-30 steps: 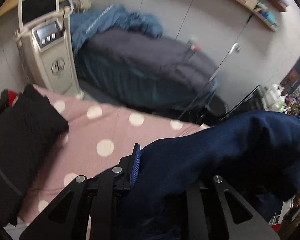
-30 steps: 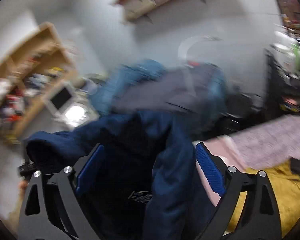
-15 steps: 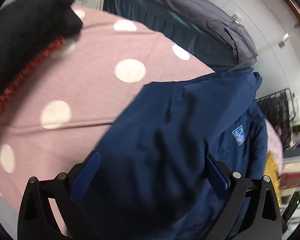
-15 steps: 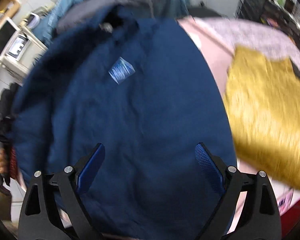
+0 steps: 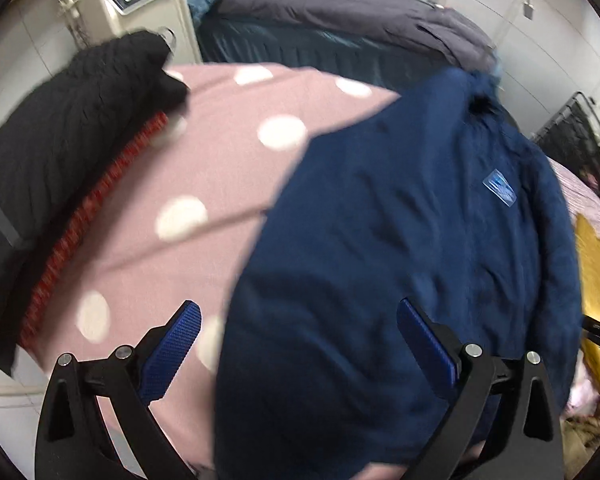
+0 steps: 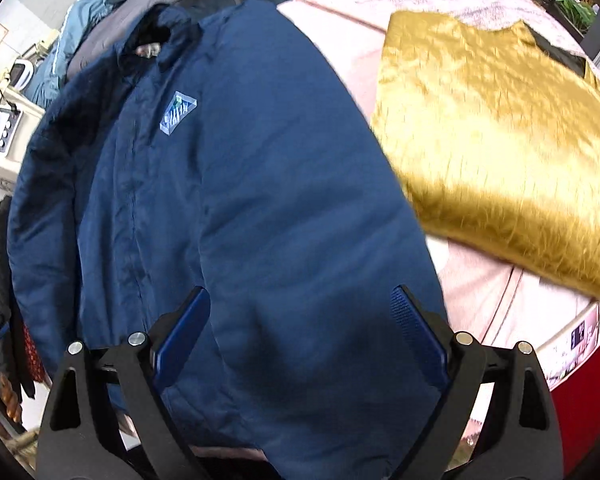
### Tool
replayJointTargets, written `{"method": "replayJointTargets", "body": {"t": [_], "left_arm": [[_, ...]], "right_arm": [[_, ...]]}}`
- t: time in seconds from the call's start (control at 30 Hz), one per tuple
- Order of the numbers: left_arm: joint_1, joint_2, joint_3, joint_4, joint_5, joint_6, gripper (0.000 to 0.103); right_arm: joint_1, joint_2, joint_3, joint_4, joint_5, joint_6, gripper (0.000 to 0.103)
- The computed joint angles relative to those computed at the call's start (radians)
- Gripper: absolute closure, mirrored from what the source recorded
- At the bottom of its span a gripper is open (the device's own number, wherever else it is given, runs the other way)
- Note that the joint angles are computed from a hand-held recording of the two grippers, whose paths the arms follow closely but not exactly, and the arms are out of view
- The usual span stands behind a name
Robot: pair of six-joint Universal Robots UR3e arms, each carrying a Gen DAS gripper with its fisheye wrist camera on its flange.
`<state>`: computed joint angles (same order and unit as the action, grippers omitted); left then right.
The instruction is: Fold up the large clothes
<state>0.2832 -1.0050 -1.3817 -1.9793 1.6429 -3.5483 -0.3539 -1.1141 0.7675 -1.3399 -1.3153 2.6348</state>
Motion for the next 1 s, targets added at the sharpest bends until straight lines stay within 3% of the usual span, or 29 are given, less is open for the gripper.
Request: {"method": "replayJointTargets", "body": {"t": [0.07,0.23,0.33,0.4,0.43,0.47,0.53,0.6,0.7,0.8,0.9,1.0], "left_arm": [[-0.070,0.009,-0.022,0.007,-0.028,-0.068,0.006],[-0.281,-0.063,-0.156,0.050,0.052,-0.207,0.006],[-0.285,-0.048,-0.264,0.081,0.059,-0.224,0.006],[-0.251,-0.030,-0.327,0.100,0.060,-0.209,0.007],[-0.232,-0.018,-0.347,0.110,0.060,-0.199,0.018],[-0.208,-0.008,-0.361,0.122,0.059,-0.181,0.025],[-0.167,-0.012,-0.353,0.138,0.059,-0.125,0.062],[-0.195,-0.089,-0.275,0.143,0.147,-0.099,0.083],[-0.175,-0.154,-0.178,0.155,0.277,0.000,0.090],[-0.046,-0.185,-0.116,0.224,0.398,0.180,0.092],[0.184,-0.260,-0.001,0.387,0.499,0.389,0.092],[0.290,-0.424,0.146,0.507,0.628,0.453,0.092]], "right_arm": [[-0.005,-0.040,0.086,-0.031,-0.024,-0.024,0.013],[-0.008,-0.111,0.274,-0.140,-0.131,-0.078,0.012],[-0.026,-0.144,0.371,-0.191,-0.147,-0.105,0.012],[-0.022,-0.168,0.418,-0.234,-0.164,-0.130,0.018],[-0.013,-0.182,0.443,-0.261,-0.182,-0.147,0.022],[-0.010,-0.195,0.467,-0.283,-0.187,-0.162,0.026],[-0.006,-0.218,0.495,-0.306,-0.192,-0.195,0.030],[-0.005,-0.234,0.515,-0.319,-0.198,-0.210,0.032],[-0.015,-0.245,0.522,-0.316,-0.195,-0.215,0.032],[-0.024,-0.255,0.527,-0.309,-0.190,-0.219,0.032],[-0.035,-0.268,0.538,-0.305,-0.183,-0.227,0.032],[-0.019,-0.260,0.560,-0.330,-0.188,-0.202,0.032]]}}
